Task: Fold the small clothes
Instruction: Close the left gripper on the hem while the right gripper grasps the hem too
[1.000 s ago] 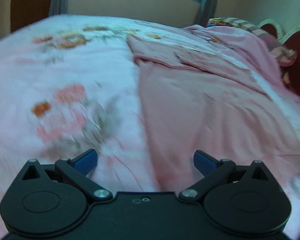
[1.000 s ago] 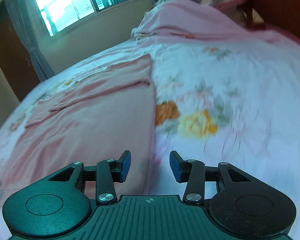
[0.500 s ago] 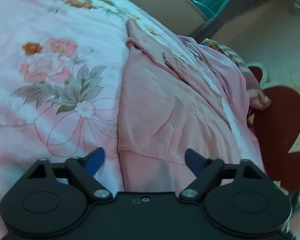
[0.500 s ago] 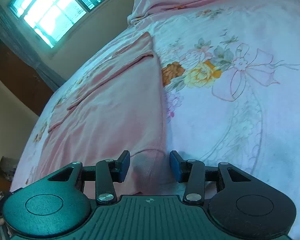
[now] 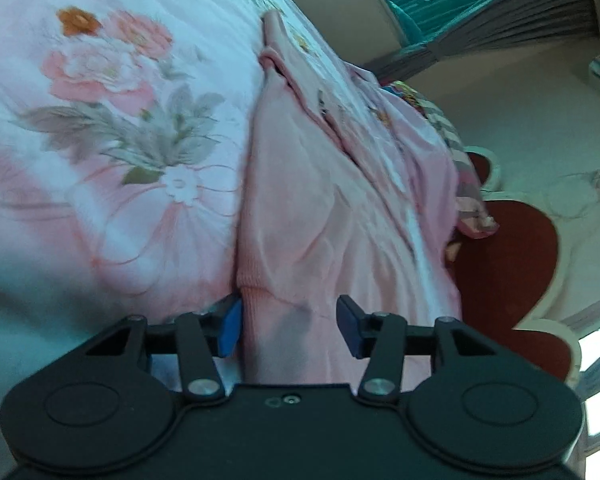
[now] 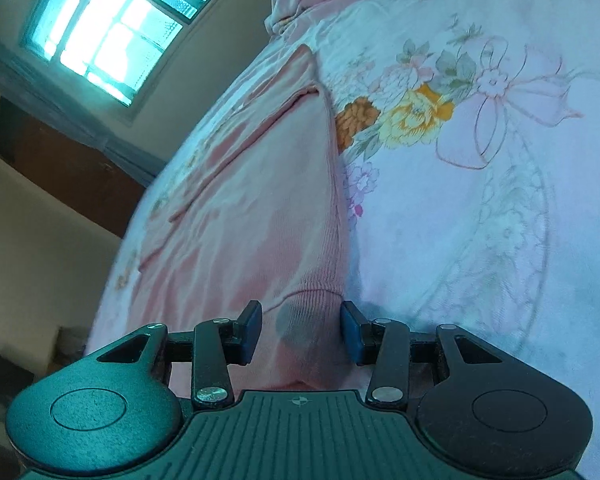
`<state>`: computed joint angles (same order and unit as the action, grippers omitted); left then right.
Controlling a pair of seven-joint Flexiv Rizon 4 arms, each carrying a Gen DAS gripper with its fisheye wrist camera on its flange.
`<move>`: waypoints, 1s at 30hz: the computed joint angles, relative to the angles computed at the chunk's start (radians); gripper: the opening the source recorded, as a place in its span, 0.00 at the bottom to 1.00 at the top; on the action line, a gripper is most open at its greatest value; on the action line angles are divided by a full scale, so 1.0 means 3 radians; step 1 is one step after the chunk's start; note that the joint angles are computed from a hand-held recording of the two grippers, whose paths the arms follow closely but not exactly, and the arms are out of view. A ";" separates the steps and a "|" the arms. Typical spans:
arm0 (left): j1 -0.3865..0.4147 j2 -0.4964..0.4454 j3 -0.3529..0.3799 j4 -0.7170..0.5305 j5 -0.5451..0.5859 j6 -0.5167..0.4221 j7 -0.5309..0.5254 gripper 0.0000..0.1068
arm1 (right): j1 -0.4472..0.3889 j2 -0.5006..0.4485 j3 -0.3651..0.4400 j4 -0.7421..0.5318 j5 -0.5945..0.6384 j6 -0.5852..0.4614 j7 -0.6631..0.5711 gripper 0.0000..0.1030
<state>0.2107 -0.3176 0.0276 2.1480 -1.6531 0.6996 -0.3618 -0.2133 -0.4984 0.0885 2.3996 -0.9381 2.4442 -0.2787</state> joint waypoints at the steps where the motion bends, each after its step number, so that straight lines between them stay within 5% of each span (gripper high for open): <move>1: 0.0020 -0.0039 -0.0011 -0.0028 -0.0008 -0.0056 -0.0006 0.45 | -0.0037 -0.0077 0.0013 -0.0049 -0.0046 0.0080 0.0048 0.43; 6: 0.0101 -0.0165 -0.0048 -0.0164 0.0114 -0.0262 0.0016 0.37 | -0.0137 -0.0263 -0.0063 -0.0279 -0.0451 0.0255 0.0248 0.43; 12: 0.0109 -0.0269 -0.0086 -0.0227 0.0071 -0.0197 -0.0013 0.11 | -0.0111 -0.0399 -0.0172 -0.0458 -0.0700 0.0399 0.0417 0.43; 19: 0.0141 -0.0265 -0.0092 -0.0200 0.0035 -0.0234 0.0068 0.11 | -0.0076 -0.0252 -0.0212 -0.0294 -0.0282 0.0221 0.0137 0.43; 23: 0.0164 -0.0272 -0.0082 -0.0199 0.0043 -0.0280 0.0015 0.11 | -0.0157 -0.0442 -0.0143 -0.0454 -0.0488 0.0360 0.0343 0.43; 27: 0.0201 -0.0279 -0.0077 -0.0192 0.0053 -0.0347 0.0034 0.11 | -0.0166 -0.0545 -0.0205 -0.0573 -0.0832 0.0577 0.0460 0.43; 30: 0.0206 -0.0276 -0.0074 -0.0180 0.0031 -0.0359 0.0052 0.11 | -0.0198 -0.0728 -0.0124 -0.0507 -0.0689 0.1146 0.0392 0.42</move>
